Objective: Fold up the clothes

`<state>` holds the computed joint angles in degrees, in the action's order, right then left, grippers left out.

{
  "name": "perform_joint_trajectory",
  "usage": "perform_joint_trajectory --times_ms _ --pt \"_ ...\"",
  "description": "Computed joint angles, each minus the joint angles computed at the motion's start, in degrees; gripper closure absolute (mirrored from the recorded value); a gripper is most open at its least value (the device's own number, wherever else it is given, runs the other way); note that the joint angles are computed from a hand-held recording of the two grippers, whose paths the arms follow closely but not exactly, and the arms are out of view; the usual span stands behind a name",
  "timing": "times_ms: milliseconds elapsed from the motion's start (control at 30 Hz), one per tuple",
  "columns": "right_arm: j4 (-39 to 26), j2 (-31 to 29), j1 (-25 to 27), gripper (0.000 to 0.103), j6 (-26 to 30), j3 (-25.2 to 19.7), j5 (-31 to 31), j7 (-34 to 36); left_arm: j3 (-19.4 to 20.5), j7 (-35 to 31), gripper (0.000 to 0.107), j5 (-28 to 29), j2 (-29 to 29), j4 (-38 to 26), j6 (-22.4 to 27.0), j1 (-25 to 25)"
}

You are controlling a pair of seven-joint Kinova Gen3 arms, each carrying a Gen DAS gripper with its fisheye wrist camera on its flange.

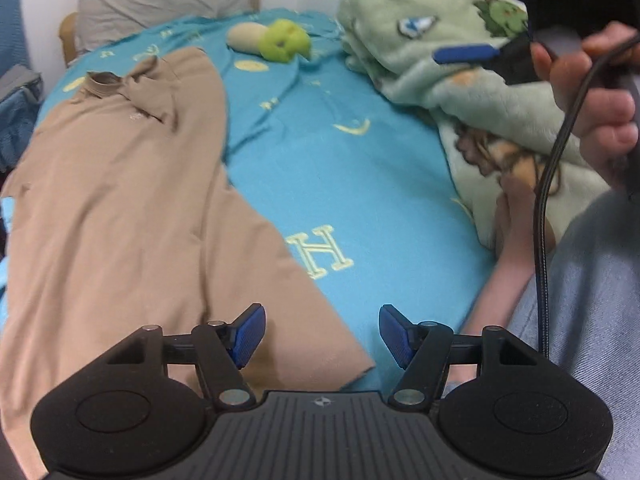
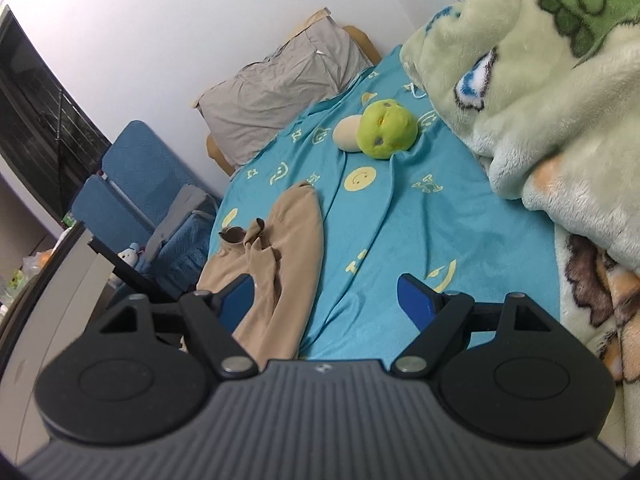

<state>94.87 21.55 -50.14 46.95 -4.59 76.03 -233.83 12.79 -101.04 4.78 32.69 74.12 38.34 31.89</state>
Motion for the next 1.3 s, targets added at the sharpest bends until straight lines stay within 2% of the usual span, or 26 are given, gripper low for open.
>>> perform_joint_trajectory --times_ms 67,133,233,333,400,433,467,500,600,667,733,767,833,900,933,967,1000,1067,1133,1233,1300 --pt "-0.83 0.08 2.35 0.021 -1.24 -2.04 -1.21 2.22 0.22 -0.80 0.042 -0.22 -0.44 1.14 -0.29 0.13" --pt "-2.33 0.27 7.35 0.021 -4.63 -5.47 -2.54 6.78 -1.50 0.68 0.042 -2.33 1.27 -1.10 1.79 2.28" --pt "-6.05 1.87 14.78 0.021 -11.60 -8.54 -5.93 13.78 -3.38 2.98 0.051 -5.33 3.73 -4.70 5.98 4.88" --pt "-11.52 6.65 22.74 0.021 -15.50 -14.16 -6.69 20.77 -3.25 3.65 0.061 -5.59 4.82 -6.19 7.36 4.60" --pt "-15.47 10.72 28.05 0.022 -18.39 -18.66 -8.08 25.43 -2.33 3.87 0.078 -3.80 4.89 -5.86 6.77 2.90" --pt "-17.59 13.16 30.70 0.024 -19.59 -21.31 -8.83 27.76 -1.84 3.92 0.084 -2.70 4.88 -5.59 6.38 1.94" --pt "-19.93 15.74 33.03 0.028 -20.32 -23.97 -9.59 30.09 -1.36 3.95 0.095 -1.59 4.87 -5.33 6.01 1.00" --pt "-22.50 18.39 34.82 0.028 -20.11 -26.62 -9.49 32.42 -0.89 3.88 0.099 -0.50 4.82 -5.02 5.60 0.13" --pt "-30.45 26.13 37.80 0.029 -15.53 -34.17 -5.19 39.41 1.50 1.20 0.102 2.88 4.21 -3.07 3.34 -2.84" --pt "-35.76 30.65 37.95 0.029 -13.49 -36.35 -4.11 44.07 3.99 -2.45 0.102 5.83 4.18 -2.06 2.25 -5.55" --pt "-40.27 34.72 38.72 0.033 -12.61 -38.69 -6.74 48.63 6.67 -6.90 0.103 9.29 4.65 -1.75 2.15 -8.42" --pt "-42.08 36.37 38.88 0.036 -12.93 -39.04 -8.32 50.64 7.89 -9.19 0.103 11.11 4.97 -1.71 2.31 -9.76" --pt "-43.27 37.33 38.13 0.039 -15.46 -36.64 -8.69 52.63 9.23 -12.80 0.103 14.17 5.31 -1.55 2.57 -11.42" --pt "-45.07 38.16 37.37 0.049 -16.77 -35.40 -9.11 56.51 10.12 -15.81 0.103 16.93 5.44 -1.22 2.80 -12.50" --pt "-46.63 39.00 37.13 0.063 -16.27 -36.13 -8.78 58.83 10.38 -17.09 0.103 18.13 5.59 -1.08 2.80 -12.80" --pt "-48.37 39.67 36.39 0.083 -14.85 -36.27 -8.55 60.96 10.63 -18.33 0.103 19.27 5.69 -0.90 2.77 -13.11" --pt "-49.98 40.28 35.72 0.092 -13.70 -36.39 -8.36 63.04 10.81 -19.40 0.103 20.35 5.81 -0.77 2.67 -13.32" --pt "-51.00 39.92 34.31 0.096 -13.73 -33.65 -9.21 64.50 11.15 -21.27 0.103 22.35 6.11 -0.59 2.35 -13.65" --pt "-51.61 39.26 33.20 0.097 -13.55 -31.06 -10.43 65.07 10.78 -21.94 0.103 23.51 6.49 -0.85 2.60 -13.33" --pt "-54.26 39.13 31.67 0.097 -10.73 -29.27 -12.39 67.58 8.45 -19.71 0.103 22.87 7.58 -2.98 4.58 -11.03" --pt "-58.31 40.73 30.72 0.097 -6.52 -29.52 -15.55 71.02 6.96 -17.47 0.103 21.78 8.52 -4.81 6.23 -9.42"
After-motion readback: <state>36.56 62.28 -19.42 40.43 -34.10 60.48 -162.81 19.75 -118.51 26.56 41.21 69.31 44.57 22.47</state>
